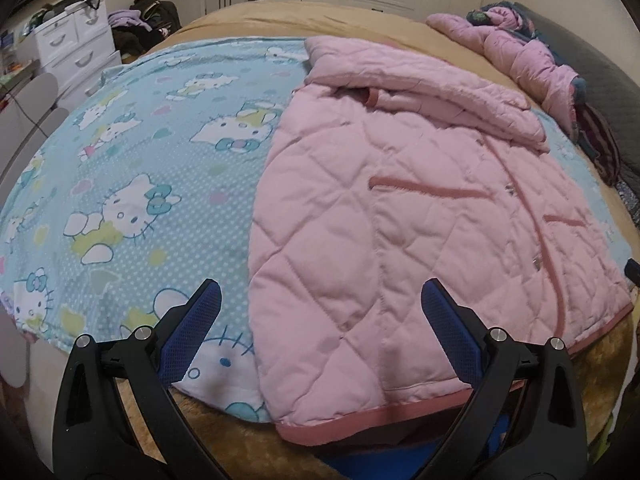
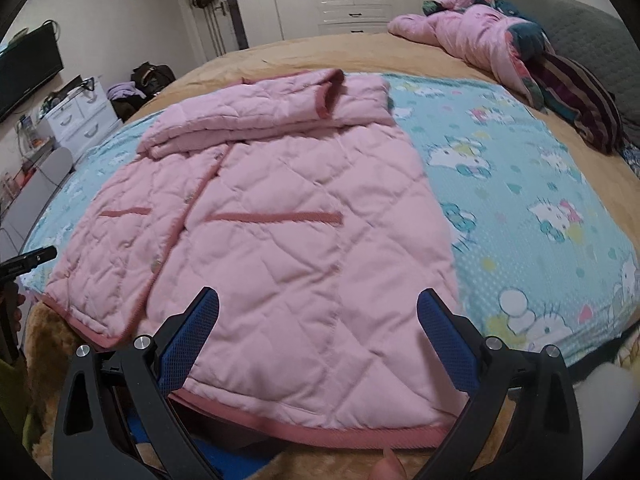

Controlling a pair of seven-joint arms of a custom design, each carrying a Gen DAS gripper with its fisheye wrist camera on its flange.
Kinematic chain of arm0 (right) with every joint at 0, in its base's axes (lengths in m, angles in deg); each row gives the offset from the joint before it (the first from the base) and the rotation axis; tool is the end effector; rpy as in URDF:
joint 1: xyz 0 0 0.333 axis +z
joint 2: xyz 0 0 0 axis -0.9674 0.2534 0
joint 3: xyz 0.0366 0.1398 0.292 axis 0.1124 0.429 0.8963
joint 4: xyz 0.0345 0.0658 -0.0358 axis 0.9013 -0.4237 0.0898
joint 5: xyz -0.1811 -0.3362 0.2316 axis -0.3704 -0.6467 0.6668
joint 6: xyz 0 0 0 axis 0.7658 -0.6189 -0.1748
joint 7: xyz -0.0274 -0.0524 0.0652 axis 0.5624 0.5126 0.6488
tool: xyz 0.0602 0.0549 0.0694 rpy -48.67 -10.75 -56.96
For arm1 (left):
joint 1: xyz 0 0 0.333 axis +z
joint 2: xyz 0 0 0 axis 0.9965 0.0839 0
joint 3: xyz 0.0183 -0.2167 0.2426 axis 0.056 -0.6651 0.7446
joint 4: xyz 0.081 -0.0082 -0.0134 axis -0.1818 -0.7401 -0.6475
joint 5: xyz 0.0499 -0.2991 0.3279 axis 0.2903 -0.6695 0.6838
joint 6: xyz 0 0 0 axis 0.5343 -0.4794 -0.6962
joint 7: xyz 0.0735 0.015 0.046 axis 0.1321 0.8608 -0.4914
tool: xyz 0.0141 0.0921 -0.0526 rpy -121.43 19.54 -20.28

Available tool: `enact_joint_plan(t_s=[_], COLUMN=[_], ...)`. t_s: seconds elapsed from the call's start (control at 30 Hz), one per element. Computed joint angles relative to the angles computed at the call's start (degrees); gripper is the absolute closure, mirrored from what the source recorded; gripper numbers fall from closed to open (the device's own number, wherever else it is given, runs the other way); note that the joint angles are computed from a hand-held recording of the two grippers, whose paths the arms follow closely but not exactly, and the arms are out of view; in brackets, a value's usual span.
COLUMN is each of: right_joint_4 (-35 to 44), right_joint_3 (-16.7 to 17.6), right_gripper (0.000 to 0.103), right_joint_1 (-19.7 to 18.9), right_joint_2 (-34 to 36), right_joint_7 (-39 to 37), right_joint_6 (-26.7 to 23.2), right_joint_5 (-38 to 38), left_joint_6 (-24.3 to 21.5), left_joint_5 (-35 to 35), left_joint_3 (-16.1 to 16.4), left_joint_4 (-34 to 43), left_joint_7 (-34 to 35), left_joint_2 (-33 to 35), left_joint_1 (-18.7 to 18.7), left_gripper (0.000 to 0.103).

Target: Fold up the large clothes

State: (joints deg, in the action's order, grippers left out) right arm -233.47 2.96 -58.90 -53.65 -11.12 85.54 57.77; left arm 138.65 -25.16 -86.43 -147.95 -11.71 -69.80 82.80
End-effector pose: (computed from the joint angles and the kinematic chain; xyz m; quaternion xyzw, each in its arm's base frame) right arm 0.4313 0.0214 0.3784 -0.7261 0.5954 -0.1571 0.3060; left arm 0.4102 -0.1097 0.3668 -0.7351 0.6066 -0.2246 0.2029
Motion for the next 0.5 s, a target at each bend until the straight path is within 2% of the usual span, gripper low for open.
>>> enact_joint_plan(t_s=[0.33, 0.5], right_joint_4=[0.0, 1.16], right_joint_3=[-0.62, -1.8], right_gripper=[0.004, 0.004], right_joint_1=[-4.99, -6.63], right_joint_2=[1.41, 2.75], right_joint_7=[1.83, 1.0], right_joint_6=[-1.8, -5.93], right_joint_5=[-1.7, -1.63], left_joint_6=[-1.25, -1.15], left_joint_5=[0.32, -1.5], left_joint_3=[0.41, 2.29], left_joint_4=[0.51, 0.85], left_joint_7=[0.24, 1.97], left_joint_2=[2.53, 4.39], left_joint_1=[0.05, -0.87], left_gripper=[0.009, 0.009])
